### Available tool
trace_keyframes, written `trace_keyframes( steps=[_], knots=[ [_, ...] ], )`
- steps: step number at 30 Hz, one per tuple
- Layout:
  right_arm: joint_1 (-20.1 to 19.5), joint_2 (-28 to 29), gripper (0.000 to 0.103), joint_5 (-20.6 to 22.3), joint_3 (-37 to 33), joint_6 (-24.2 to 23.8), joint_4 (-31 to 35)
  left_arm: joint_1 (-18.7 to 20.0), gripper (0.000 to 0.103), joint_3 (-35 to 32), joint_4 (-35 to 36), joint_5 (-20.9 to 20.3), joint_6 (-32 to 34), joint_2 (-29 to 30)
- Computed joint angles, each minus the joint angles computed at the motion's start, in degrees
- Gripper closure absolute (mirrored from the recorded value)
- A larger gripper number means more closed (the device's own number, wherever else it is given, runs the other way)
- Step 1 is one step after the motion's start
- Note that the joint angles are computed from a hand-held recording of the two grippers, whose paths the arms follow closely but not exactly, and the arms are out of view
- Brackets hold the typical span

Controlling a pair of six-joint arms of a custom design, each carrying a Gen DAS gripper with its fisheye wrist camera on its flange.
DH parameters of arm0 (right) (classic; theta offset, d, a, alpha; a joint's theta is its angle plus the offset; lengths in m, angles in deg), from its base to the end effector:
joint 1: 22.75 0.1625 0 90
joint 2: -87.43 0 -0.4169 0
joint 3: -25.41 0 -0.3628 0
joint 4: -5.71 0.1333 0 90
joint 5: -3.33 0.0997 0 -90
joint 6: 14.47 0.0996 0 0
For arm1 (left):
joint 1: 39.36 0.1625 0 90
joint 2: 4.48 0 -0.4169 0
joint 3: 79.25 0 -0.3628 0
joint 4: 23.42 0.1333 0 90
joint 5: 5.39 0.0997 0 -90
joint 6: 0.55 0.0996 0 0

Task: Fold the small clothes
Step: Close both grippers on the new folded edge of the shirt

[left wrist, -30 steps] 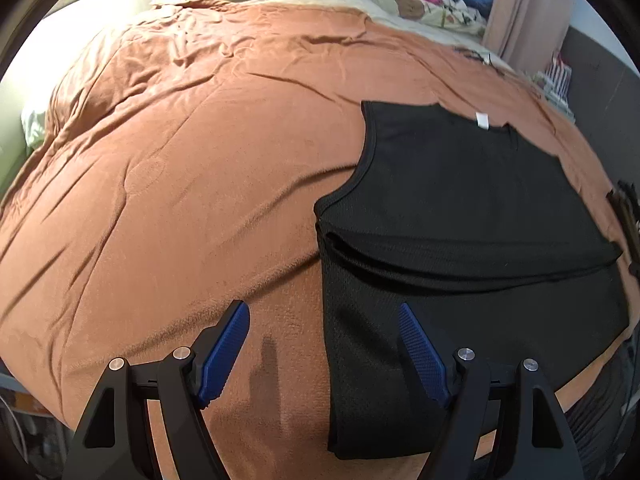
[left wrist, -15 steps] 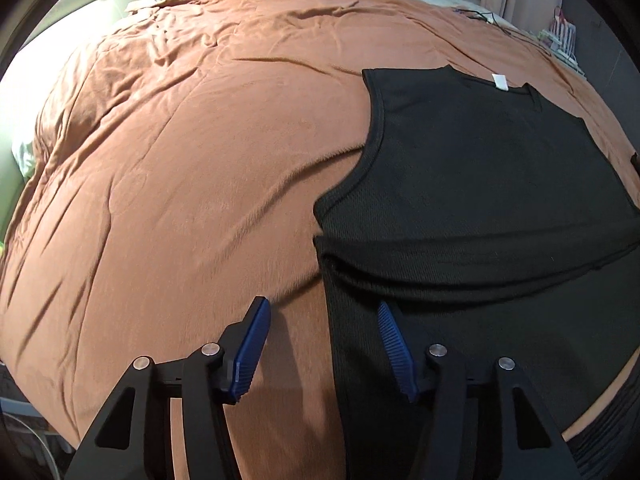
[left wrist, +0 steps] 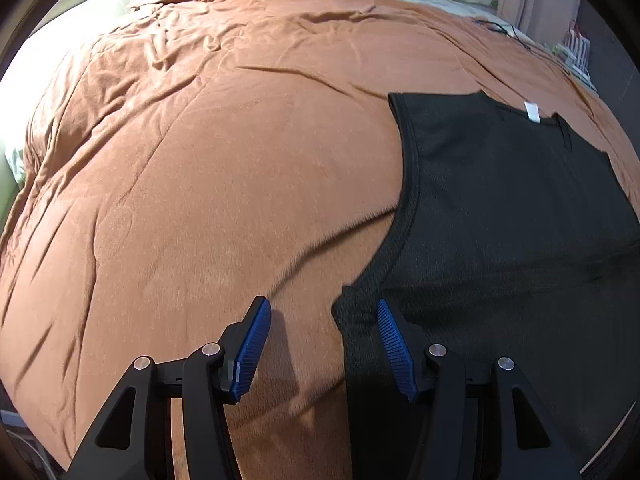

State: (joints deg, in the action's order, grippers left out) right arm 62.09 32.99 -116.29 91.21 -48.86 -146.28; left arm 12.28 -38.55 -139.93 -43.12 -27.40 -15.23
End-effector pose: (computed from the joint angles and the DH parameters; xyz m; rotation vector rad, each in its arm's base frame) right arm 0.0182 -0.7329 0.4523 0.2962 -2.2540 0.8023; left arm -0.3425 -0.7744 -0.0077 0.2627 2.2707 -0.5465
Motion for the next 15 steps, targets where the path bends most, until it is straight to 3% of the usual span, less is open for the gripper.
trace_keyframes(
  steps=[5, 9, 15],
  knots=[
    [-1.1, -2.5, 0.033, 5.7, 3.0, -0.3, -1.9, -0.5, 0.051, 4.8, -7.6, -0.5, 2.2, -2.2],
    [-2.0, -4.6, 0.047, 10.4, 5.3, -0.5, -1.4, -0.8, 0.054, 7.8, -13.8, -1.9, 5.5, -3.2],
    [-2.3, -4.2, 0.057, 12.0, 5.0, -3.0, -0.6, -0.6, 0.058, 5.4, -14.0, -2.7, 8.4, -1.3]
  ],
)
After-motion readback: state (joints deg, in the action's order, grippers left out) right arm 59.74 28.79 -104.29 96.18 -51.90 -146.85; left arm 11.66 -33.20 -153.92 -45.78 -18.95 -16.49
